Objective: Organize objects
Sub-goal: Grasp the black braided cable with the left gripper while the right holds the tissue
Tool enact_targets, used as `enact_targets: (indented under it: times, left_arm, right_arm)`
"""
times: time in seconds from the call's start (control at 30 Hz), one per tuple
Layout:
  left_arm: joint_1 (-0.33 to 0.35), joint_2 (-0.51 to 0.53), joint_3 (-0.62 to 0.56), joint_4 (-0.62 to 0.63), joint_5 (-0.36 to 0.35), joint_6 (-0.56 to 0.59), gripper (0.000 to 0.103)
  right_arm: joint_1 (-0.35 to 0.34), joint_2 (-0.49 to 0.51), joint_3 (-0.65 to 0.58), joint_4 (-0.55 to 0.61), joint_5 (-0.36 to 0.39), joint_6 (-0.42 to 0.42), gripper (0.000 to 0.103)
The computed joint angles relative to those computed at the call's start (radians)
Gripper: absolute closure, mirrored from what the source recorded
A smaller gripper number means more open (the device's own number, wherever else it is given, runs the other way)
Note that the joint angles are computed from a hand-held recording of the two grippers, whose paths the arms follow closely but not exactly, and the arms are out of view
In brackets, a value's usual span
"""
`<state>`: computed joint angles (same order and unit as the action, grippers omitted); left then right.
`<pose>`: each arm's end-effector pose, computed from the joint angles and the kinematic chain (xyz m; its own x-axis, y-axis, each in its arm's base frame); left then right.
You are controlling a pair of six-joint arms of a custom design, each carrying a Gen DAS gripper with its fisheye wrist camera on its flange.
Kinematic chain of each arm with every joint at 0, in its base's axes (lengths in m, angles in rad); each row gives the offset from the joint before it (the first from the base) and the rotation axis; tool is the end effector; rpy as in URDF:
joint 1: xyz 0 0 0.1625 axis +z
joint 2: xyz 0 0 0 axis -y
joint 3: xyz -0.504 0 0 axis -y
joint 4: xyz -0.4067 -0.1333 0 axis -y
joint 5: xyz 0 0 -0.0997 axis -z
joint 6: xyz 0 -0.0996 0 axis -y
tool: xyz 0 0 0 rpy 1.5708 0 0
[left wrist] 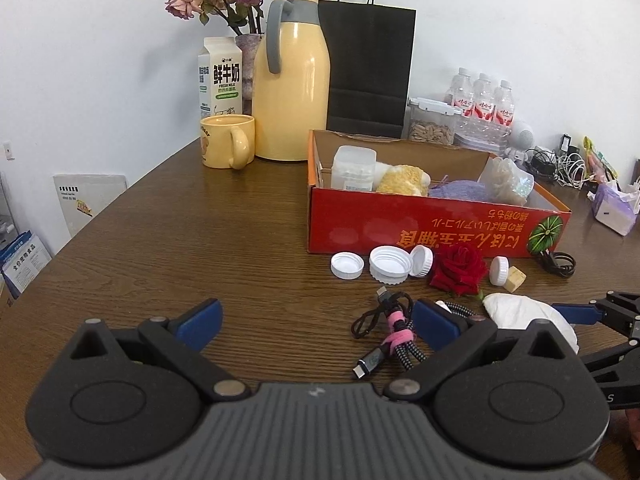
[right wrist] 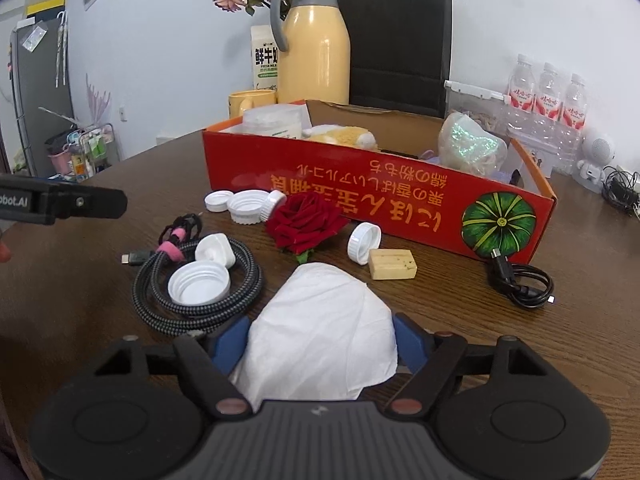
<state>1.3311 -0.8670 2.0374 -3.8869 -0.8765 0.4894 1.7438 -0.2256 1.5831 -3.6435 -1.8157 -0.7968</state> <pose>0.0500 -0.6253 0.2315 -0.7350 -0.1504 -0.6612 0.5024 0.5340 -0.6800 0.2308 -0.6865 -0.1298 -0.5942 -0.5391 0.5969 -0.7938 0.5124 -0.3275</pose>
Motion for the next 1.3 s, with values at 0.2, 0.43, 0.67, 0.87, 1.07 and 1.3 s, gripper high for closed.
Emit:
enact_targets:
  times: [0.2, 0.43, 0.67, 0.87, 1.07, 1.3]
  left_arm:
    - [-0.002, -0.001, 0.000, 0.008, 0.001, 0.002, 0.000]
    - [-0.014, 0.011, 0.001, 0.037, -0.002, 0.005, 0.000]
    - [-0.021, 0.008, -0.007, 0.194, -0.032, -0.035, 0.000]
    - [-0.027, 0.022, -0.041, 0.297, -0.042, -0.055, 0.000]
    - [-0.030, 0.040, -0.086, 0.406, -0.017, -0.073, 0.000]
    - [-0.035, 0.064, -0.112, 0.438, 0.031, -0.070, 0.000]
  right_arm:
    - [-0.004, 0.003, 0.016, -0.067, 0.025, -0.012, 0.027]
    - [-0.015, 0.004, 0.039, -0.159, 0.079, -0.010, 0.027]
    - [-0.028, 0.015, 0.046, -0.283, 0.109, 0.017, 0.027]
    - [-0.040, 0.012, 0.045, -0.334, 0.101, 0.034, 0.027]
    - [-0.053, 0.002, 0.059, -0.360, 0.108, 0.049, 0.027]
    - [-0.057, -0.002, 0.065, -0.359, 0.126, 0.051, 0.026]
